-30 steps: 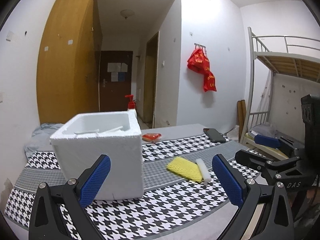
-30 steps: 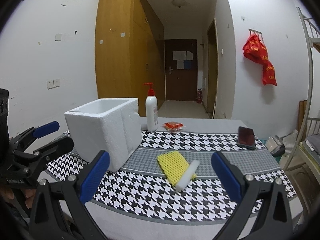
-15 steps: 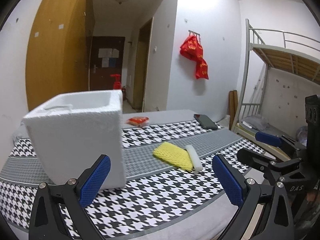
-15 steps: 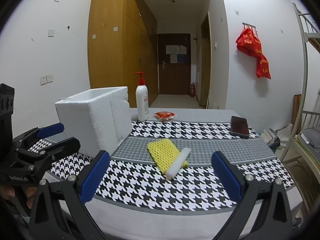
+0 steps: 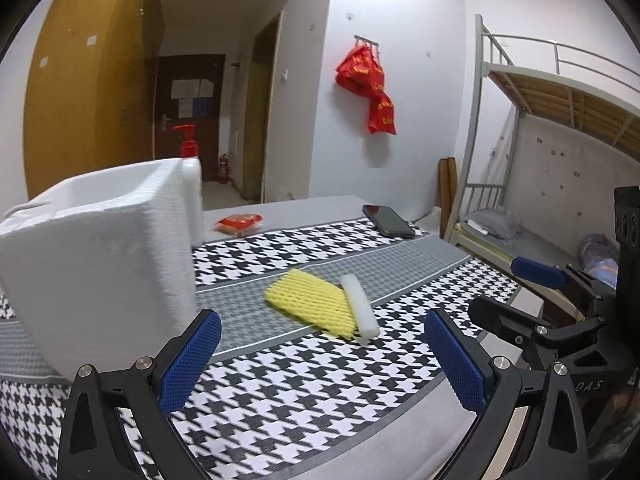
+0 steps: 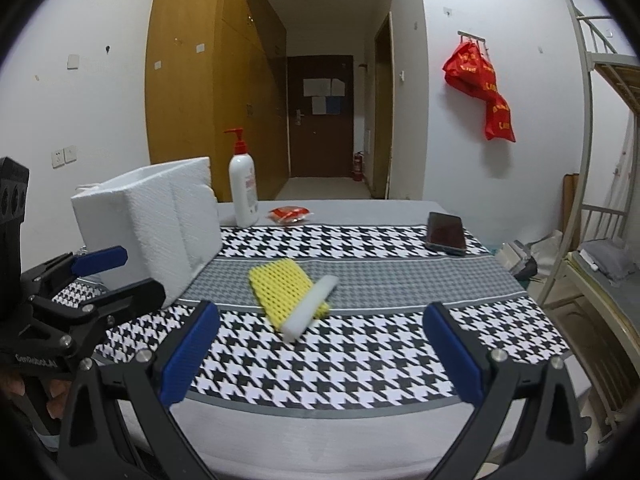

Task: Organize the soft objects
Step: 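Withdraw both tools from the box toward the yellow mesh sponge, then close the left tool on the white foam roll and lift it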

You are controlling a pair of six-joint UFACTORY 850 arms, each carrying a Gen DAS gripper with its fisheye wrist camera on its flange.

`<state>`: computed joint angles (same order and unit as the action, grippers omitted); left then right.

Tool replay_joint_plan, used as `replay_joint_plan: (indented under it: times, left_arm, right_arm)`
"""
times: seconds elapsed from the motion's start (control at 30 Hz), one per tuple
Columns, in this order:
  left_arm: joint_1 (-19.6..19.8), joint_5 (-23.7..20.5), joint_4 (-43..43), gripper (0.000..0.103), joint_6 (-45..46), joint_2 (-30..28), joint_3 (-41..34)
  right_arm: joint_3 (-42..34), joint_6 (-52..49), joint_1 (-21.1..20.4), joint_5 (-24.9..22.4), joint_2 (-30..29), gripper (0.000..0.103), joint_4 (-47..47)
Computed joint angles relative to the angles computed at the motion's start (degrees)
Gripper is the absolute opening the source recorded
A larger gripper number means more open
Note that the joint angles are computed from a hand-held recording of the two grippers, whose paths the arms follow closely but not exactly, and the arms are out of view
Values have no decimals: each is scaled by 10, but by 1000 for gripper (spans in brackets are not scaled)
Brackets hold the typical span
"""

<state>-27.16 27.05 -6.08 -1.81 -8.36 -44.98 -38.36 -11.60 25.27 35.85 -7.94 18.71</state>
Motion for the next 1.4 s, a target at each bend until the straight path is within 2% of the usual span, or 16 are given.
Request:
replay_joint_plan:
  times: [0.33,0.9,1.1,1.4]
  left_arm:
    - [-7,-61,2,102,-12,-56,-66]
    - [-28,-144,-165,102,150,-137,-163]
    - [-32,-160,-227,101,209,-153,-183]
    - [-35,-182,-336,83,320,-174,-208]
  right_arm:
    - [-8,20,-39,-21,-15,103,13]
    - [-30,76,-94,-36,-52,103,-57]
    - [-31,101,-109,-38,-57,103,-86]
    - [-32,127,-121,-40,-62,103,-116]
